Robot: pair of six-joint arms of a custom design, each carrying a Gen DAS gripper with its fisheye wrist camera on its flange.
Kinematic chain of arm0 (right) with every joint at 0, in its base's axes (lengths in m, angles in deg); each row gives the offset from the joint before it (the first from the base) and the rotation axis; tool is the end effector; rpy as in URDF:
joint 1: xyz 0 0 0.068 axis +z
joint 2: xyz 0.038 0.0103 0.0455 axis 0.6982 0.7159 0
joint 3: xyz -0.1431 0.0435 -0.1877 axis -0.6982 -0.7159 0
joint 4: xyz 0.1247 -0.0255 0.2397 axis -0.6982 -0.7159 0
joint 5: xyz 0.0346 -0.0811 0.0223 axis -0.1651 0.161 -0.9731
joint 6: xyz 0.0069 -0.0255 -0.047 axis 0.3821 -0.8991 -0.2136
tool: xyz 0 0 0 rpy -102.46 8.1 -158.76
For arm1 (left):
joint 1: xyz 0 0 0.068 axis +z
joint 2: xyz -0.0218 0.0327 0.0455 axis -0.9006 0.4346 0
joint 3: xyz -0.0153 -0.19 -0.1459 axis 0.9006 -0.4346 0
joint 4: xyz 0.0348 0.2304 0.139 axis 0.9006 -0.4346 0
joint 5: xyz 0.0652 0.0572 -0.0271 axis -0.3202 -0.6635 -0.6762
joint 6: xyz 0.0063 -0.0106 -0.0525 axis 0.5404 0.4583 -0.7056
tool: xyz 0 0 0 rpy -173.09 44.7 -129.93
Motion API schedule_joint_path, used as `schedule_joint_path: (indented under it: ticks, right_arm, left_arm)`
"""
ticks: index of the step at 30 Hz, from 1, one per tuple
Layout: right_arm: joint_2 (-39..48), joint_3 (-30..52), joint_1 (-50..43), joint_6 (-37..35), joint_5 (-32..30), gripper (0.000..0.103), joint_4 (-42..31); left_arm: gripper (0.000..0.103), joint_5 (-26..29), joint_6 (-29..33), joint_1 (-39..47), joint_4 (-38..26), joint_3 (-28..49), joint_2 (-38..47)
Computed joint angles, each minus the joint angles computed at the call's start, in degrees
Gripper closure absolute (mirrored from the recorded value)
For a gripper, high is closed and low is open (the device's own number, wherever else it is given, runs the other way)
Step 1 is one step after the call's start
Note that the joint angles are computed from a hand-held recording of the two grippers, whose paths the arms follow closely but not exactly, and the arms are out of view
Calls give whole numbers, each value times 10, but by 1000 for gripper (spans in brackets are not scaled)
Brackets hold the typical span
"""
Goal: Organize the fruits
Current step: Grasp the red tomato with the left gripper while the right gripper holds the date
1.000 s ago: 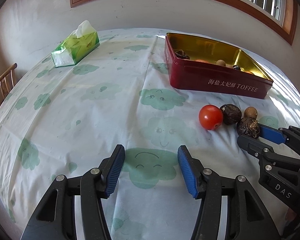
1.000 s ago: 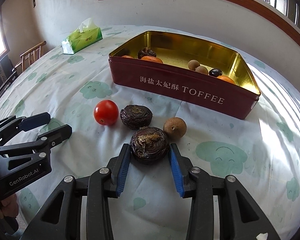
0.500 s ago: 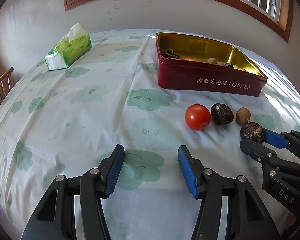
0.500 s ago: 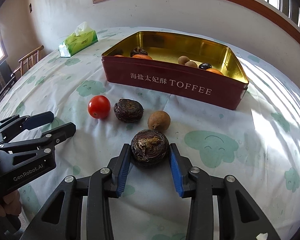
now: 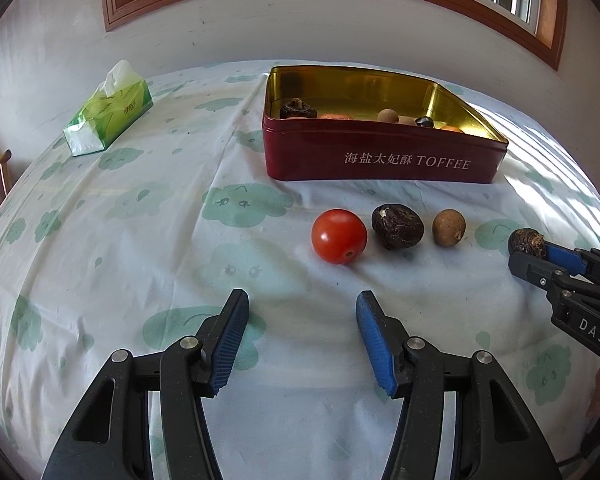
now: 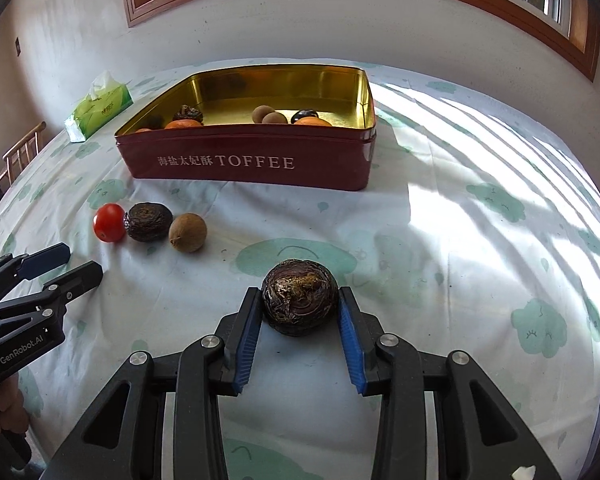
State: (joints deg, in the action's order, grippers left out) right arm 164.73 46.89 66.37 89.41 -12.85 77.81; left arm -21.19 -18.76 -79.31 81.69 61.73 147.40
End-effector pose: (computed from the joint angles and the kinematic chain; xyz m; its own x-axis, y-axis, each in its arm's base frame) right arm 0.3040 0.1172 0.0353 -0.7875 -0.0835 -0.6106 -0.1100 0.9939 0.0060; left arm 0.3046 -0.0792 0.0351 -0.7777 0.0605 -0.6257 0.1011 0.9944 -0.0295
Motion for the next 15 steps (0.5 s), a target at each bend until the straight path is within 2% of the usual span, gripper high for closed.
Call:
schedule_joint_path:
  ticks: [15]
  right_arm:
    - [32, 31, -46, -23, 10, 68, 13]
  left_arm:
    - [46, 5, -12, -10, -35, 86, 53]
